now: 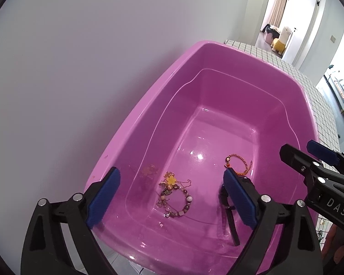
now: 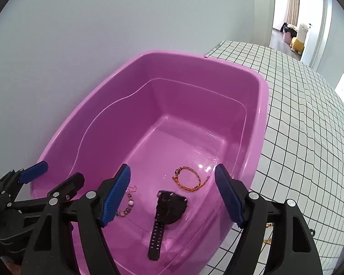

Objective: Organize jewelry
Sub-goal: 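Open the left tool over the tub while the right tool lowers and releases the black watch, then withdraw both open tools from the tub toward the remaining jewelry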

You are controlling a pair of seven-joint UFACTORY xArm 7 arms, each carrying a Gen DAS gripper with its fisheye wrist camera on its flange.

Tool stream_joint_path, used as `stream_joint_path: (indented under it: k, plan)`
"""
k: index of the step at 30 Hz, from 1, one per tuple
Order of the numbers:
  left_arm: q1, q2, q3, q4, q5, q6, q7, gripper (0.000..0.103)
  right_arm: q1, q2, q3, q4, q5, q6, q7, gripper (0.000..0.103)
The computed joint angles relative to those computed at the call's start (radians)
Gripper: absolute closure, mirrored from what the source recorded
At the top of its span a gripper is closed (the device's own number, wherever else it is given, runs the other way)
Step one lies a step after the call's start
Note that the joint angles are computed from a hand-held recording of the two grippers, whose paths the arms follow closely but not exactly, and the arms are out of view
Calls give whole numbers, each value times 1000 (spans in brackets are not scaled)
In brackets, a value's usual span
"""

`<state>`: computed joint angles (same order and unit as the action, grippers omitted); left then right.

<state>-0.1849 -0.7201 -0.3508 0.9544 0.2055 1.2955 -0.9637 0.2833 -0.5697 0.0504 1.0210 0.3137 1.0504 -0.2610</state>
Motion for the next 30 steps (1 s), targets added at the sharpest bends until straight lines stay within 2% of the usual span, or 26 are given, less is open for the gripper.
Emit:
stream_joint_path:
  k: [9,17,25,30]
  plan:
    - [-13,-34,-15,4,12,14,18,8,-4,-76,-3,-42,7,8,43,30]
    - [-27,-64,-27,-4,-1,20,50,7,-14,-164,-10,-81,-5,34,90,30]
    - [-53,-119,-47,-11,-28,16,89,7,-25,-284,-22,-131,-2,81,160,30]
    - [-78,-134,-85,-11,-47,-6,118,6,-50,-399,-58,-192,-10,132,189,30]
